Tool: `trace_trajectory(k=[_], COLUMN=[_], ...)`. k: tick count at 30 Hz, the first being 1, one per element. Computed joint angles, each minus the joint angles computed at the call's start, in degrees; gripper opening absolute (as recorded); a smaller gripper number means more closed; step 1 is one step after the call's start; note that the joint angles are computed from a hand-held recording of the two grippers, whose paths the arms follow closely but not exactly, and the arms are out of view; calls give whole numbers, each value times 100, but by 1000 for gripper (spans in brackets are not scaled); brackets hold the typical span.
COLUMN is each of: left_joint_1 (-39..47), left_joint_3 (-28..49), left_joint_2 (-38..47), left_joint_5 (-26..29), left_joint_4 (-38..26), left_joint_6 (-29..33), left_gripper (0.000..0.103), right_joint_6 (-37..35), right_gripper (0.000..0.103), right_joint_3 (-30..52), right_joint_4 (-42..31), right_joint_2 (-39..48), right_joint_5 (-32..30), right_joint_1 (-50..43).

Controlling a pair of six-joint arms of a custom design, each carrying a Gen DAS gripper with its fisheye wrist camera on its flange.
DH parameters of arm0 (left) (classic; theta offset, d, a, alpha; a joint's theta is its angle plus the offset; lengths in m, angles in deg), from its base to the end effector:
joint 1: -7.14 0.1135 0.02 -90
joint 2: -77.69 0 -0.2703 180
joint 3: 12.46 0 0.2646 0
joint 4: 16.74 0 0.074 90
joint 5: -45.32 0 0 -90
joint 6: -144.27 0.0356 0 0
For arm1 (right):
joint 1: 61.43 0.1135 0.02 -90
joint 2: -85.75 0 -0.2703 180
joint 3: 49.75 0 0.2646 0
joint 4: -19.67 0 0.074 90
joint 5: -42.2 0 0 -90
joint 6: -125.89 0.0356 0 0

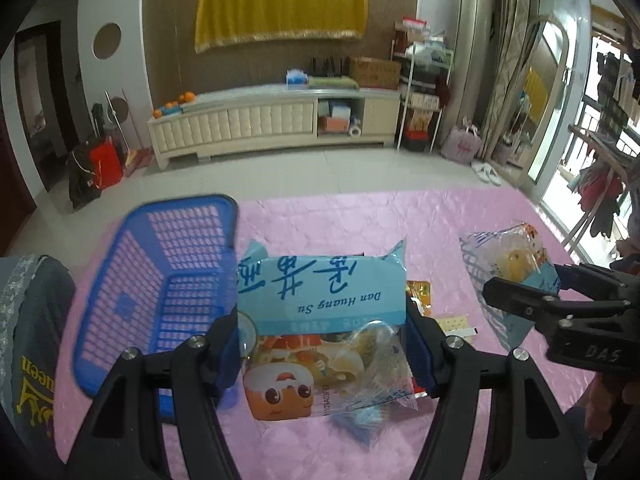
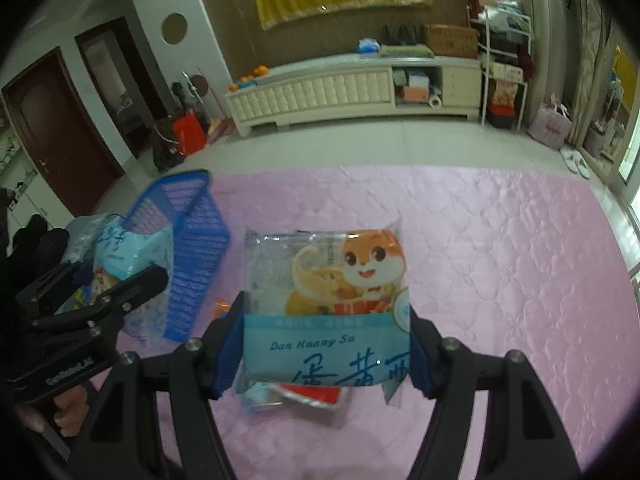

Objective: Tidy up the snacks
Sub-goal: 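Carry both cake packs over the blue basket and open both grippers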

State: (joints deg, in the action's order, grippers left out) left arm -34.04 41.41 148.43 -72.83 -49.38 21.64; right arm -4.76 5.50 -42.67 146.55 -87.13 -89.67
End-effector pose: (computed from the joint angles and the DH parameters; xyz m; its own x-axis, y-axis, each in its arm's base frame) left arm 0.2011 -0.1536 0.2117 -0.6708 -0.0449 -0.7403 -0.0139 0.9988 -0.0479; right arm 0.1778 -0.0699 0.2298 -0.7208 -0.1849 -0.6681 -0.4135 0.8882 0.2003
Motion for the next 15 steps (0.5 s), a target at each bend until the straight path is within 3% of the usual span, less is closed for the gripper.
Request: trace_trajectory(k=[8, 15], left_joint_1=[132, 1234], left_joint_3=[-591, -768], left_joint_2=[-2003, -3444], left_joint_5=[-118, 387], left_joint_4=[-1016, -1891], left_joint_6=[314, 1164], left_gripper=[65, 65], right_joint_6=[621, 2254], right_gripper=[72, 72], right_joint_3=[-79, -257], right_joint_4=[-593, -188], right_joint_2=[-1304, -2065], right_joint_5=[36, 713], right_joint_1=[697, 2455])
